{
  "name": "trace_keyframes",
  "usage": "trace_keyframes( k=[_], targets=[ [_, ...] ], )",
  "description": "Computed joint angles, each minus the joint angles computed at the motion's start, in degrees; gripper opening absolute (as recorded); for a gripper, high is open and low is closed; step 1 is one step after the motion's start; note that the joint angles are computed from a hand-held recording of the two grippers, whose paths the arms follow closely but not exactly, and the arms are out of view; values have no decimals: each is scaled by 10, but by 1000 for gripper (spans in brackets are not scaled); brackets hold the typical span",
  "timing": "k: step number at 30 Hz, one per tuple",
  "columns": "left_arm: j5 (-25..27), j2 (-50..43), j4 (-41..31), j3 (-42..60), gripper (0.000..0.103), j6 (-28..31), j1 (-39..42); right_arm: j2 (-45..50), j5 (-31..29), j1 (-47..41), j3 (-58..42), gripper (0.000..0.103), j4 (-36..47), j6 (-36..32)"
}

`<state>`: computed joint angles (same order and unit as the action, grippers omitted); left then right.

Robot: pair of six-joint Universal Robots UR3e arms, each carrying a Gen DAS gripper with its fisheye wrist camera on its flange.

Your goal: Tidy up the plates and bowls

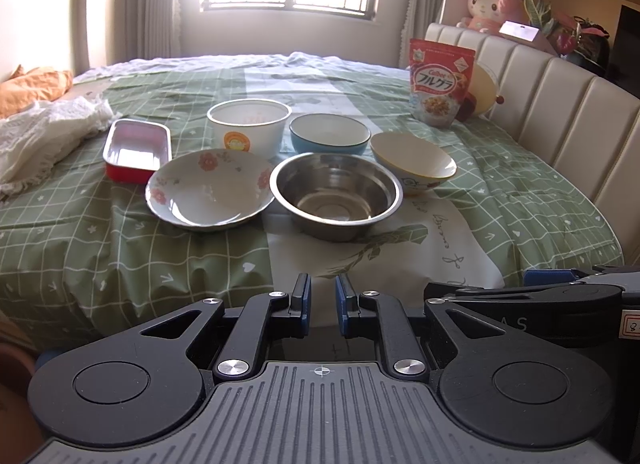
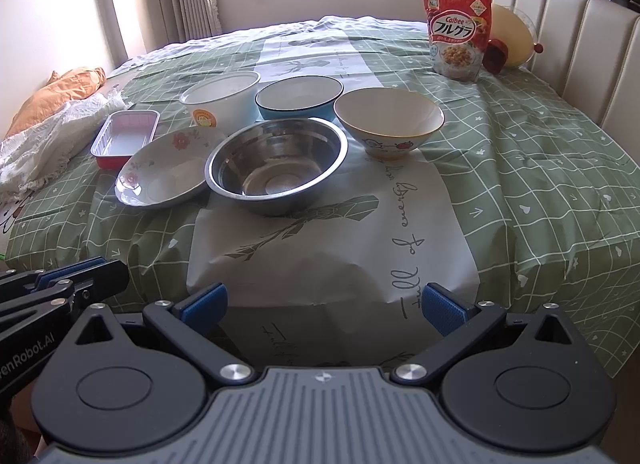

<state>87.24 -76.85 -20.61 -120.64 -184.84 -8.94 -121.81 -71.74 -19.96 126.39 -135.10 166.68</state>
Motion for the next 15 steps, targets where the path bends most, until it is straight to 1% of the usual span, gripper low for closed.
trace_keyframes(
  k=[15],
  targets=[
    [-2, 0, -4, 3, 16, 0, 2, 0, 5, -5, -1, 103, 4, -1]
  ],
)
